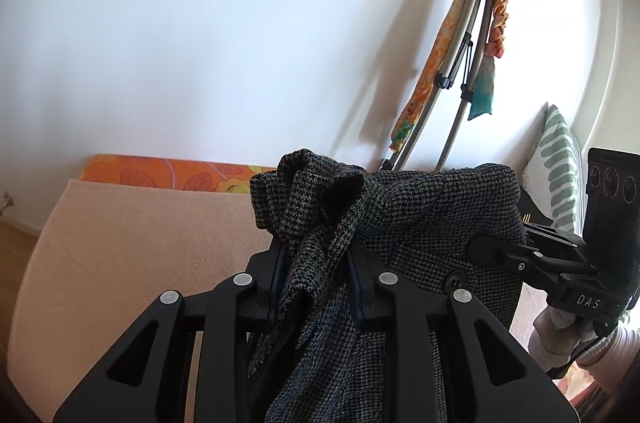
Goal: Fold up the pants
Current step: 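Lift the folded shorts with both tools and carry them toward the clothes stack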
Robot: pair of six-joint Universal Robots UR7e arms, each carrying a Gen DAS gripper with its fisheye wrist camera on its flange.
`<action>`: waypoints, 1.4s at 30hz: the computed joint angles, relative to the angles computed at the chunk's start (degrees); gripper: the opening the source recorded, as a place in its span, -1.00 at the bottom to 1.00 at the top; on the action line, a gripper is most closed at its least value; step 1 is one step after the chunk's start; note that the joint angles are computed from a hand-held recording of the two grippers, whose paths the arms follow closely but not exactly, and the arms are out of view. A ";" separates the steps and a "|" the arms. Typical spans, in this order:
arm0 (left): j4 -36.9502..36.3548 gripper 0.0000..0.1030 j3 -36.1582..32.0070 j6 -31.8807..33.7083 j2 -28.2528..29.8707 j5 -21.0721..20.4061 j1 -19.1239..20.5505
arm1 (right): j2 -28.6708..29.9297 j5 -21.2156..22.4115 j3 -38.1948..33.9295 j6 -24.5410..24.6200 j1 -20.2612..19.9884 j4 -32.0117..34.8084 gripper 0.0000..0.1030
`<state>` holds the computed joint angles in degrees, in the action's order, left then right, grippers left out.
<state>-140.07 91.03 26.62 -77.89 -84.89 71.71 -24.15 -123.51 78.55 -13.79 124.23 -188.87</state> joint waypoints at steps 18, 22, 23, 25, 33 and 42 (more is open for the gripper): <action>-3.72 -0.54 11.90 -6.05 -10.96 -2.73 -15.55 | -14.62 -14.68 15.30 -7.52 10.87 -11.22 -0.60; -6.01 -0.54 14.35 -8.84 -10.43 -3.89 -19.61 | -19.98 -18.55 20.34 -8.72 12.29 -12.78 -0.60; -6.64 -0.54 14.81 -9.47 -9.99 -4.15 -20.57 | -21.15 -20.05 21.12 -8.66 13.15 -12.57 -0.60; -8.13 -0.54 15.65 -10.41 -8.98 -4.56 -22.45 | -23.88 -22.07 23.44 -9.22 13.68 -13.34 -0.60; -13.29 -0.54 16.45 -13.97 -2.37 -6.79 -27.62 | -34.89 -26.18 31.53 -9.56 13.13 -15.11 -0.60; -20.63 -0.54 13.38 -15.71 8.45 -9.31 -29.41 | -44.11 -26.51 34.73 -17.11 7.83 -16.05 -0.60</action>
<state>-160.71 104.41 10.92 -69.44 -94.21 42.30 -68.26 -150.02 113.27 -30.90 132.06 -204.92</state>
